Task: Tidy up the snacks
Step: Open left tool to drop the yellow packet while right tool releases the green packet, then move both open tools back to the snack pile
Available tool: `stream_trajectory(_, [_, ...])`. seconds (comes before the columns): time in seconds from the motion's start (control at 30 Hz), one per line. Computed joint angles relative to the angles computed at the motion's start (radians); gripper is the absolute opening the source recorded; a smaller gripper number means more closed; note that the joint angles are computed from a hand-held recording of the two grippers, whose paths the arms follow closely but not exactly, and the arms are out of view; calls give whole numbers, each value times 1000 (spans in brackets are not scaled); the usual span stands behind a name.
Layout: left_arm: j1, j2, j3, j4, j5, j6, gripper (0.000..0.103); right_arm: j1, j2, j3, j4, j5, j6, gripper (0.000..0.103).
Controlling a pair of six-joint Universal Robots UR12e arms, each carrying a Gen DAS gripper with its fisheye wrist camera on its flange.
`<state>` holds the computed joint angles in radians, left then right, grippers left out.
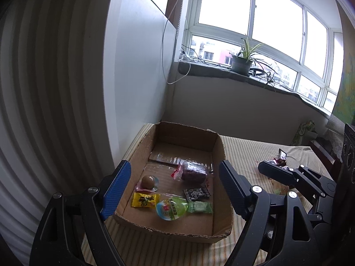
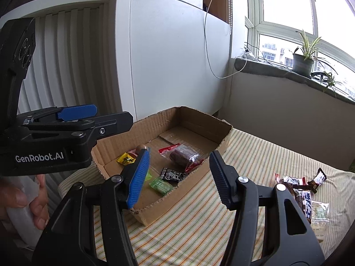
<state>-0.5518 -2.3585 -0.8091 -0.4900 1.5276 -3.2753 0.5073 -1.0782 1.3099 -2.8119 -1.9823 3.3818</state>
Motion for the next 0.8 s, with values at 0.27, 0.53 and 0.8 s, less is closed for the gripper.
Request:
stream_trajectory(0.27, [-48, -43, 88, -47, -28, 63, 81, -23, -113, 169, -43, -92, 84, 59])
stream_trajectory(0.53, [-104, -117, 235, -140, -97, 146, 81, -54, -258, 357, -9, -217, 227, 59])
stream_trajectory(0.8, [-138, -148, 301, -178, -146, 206, 81, -55, -327, 434, 6, -279, 278, 59])
